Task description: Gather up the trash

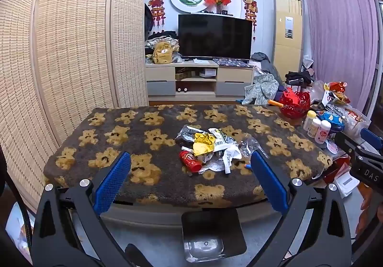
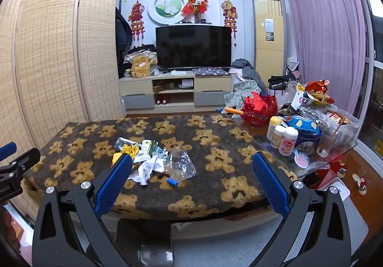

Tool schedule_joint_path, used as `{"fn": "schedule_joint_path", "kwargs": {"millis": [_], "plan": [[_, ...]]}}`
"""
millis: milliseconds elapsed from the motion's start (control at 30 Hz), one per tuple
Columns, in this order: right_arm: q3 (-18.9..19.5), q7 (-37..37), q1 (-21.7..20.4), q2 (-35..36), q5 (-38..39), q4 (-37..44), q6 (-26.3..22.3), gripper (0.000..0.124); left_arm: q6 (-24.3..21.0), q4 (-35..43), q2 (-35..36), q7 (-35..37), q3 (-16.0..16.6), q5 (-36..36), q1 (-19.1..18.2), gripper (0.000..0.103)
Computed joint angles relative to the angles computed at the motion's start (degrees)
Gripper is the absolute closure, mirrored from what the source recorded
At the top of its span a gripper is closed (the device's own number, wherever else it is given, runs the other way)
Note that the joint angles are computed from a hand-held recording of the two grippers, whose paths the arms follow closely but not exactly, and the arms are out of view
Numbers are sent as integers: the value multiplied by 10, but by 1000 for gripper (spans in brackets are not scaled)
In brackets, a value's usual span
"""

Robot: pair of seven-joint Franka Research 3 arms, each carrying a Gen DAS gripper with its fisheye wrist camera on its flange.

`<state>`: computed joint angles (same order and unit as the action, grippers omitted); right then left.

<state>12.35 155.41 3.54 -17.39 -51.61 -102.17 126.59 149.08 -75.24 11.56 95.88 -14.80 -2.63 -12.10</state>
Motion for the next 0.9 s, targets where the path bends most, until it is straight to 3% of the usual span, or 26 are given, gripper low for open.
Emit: {"fn": "schedule_joint_path", "kwargs": {"millis": [900], "plan": [[1, -2, 5, 2, -1, 0, -5, 24, 2, -9, -12, 3, 2, -10, 5, 8]]}}
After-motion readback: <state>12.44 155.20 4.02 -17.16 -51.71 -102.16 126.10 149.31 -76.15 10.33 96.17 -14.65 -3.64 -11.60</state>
